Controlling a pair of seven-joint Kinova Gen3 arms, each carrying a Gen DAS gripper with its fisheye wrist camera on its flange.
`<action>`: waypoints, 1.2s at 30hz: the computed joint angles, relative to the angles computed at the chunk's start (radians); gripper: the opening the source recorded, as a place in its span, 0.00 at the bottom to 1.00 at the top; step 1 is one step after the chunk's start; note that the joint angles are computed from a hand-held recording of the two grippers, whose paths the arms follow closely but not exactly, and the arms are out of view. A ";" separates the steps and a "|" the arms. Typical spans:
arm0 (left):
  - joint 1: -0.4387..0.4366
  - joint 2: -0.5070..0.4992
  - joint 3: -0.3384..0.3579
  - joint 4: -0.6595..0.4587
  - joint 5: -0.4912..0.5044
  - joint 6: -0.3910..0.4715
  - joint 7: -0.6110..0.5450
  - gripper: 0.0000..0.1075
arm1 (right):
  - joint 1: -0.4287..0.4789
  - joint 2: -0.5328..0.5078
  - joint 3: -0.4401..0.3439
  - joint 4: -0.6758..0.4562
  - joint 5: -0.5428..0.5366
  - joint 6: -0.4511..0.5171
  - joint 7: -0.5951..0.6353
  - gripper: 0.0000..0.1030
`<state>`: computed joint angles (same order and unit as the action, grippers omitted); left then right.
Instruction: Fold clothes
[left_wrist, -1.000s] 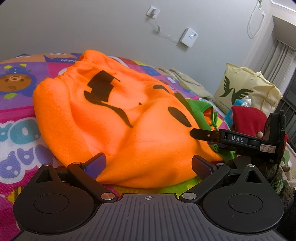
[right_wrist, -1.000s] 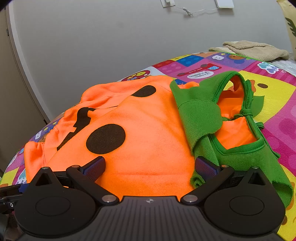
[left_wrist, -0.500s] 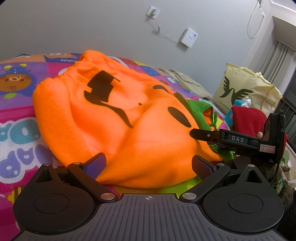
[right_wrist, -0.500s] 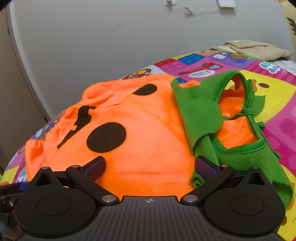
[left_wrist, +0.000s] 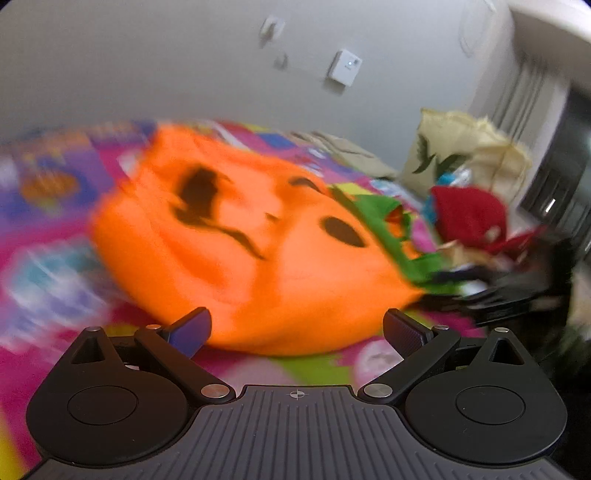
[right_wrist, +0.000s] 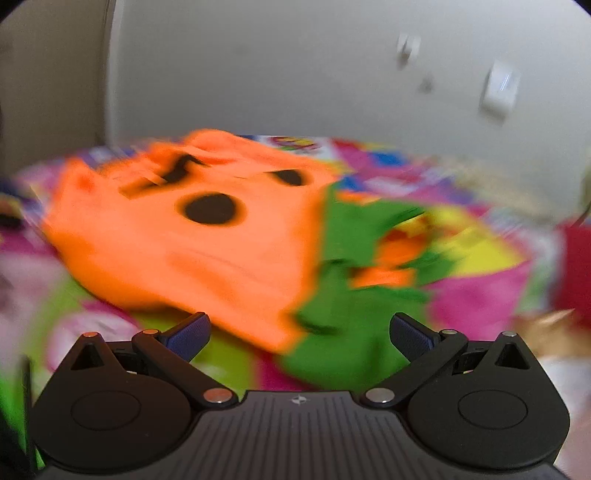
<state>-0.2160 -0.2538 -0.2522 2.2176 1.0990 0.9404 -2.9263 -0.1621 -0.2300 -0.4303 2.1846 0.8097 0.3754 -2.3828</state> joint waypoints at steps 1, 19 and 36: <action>-0.040 -0.030 0.046 -0.006 -0.041 -0.041 -0.004 0.95 | 0.009 -0.011 -0.014 -0.004 -0.007 0.017 0.041 1.00; 0.235 -0.026 0.074 -0.084 -0.572 -0.397 0.194 0.95 | -0.315 0.266 0.250 -0.315 0.111 0.034 0.057 1.00; 0.239 0.124 0.061 -0.143 -0.386 -0.534 0.060 0.95 | -0.123 0.086 0.046 -0.020 0.239 0.211 -0.005 1.00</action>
<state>0.0232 -0.1296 -0.1910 2.0743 0.7133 0.4067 -2.8661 -0.2848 -0.1440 -0.3843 2.1651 1.0491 0.5869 -2.3877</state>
